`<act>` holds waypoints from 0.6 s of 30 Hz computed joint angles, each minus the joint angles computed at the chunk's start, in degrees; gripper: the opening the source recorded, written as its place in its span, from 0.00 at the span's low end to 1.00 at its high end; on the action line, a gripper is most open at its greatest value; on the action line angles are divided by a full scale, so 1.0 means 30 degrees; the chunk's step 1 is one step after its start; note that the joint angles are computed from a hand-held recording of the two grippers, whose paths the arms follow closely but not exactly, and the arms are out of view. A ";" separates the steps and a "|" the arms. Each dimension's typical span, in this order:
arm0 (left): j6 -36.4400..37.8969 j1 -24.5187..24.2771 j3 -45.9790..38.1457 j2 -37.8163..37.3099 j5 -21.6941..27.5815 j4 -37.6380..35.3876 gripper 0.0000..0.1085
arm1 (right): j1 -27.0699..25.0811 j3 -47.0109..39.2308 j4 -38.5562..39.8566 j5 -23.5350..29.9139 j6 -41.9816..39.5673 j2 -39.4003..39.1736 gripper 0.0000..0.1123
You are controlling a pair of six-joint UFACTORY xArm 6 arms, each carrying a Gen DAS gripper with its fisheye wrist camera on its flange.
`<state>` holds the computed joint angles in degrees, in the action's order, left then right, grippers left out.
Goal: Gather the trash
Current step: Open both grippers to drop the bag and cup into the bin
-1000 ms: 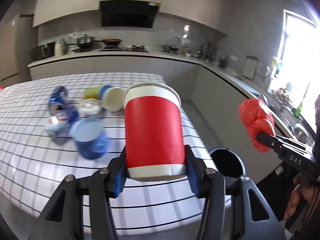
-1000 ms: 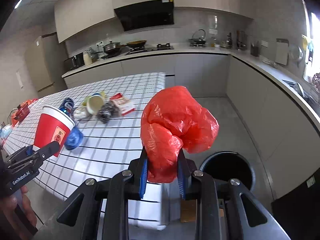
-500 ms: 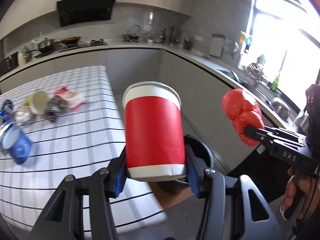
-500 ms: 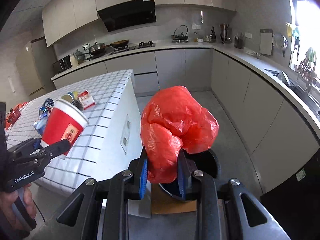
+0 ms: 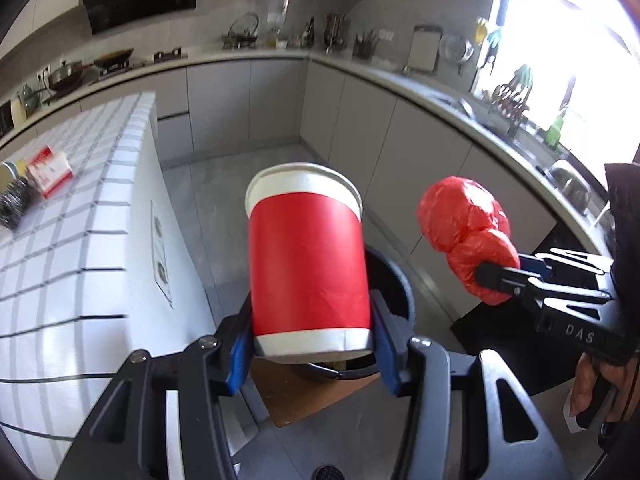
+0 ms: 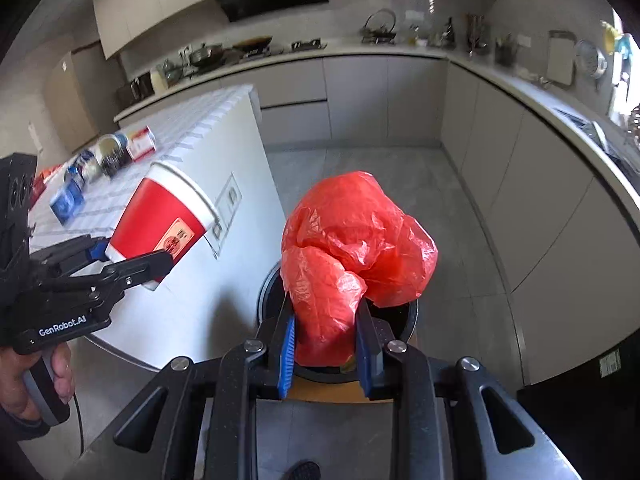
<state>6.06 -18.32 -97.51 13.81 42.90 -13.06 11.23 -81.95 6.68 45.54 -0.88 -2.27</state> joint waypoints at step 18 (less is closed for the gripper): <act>-0.4241 -0.0067 -0.2012 0.4194 0.1838 0.2104 0.79 | -0.1575 -0.2870 0.0222 -0.0076 -0.5572 0.6749 0.92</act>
<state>-6.66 -18.52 -103.54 26.39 48.41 -6.75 6.51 -90.56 7.35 45.32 -17.59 17.98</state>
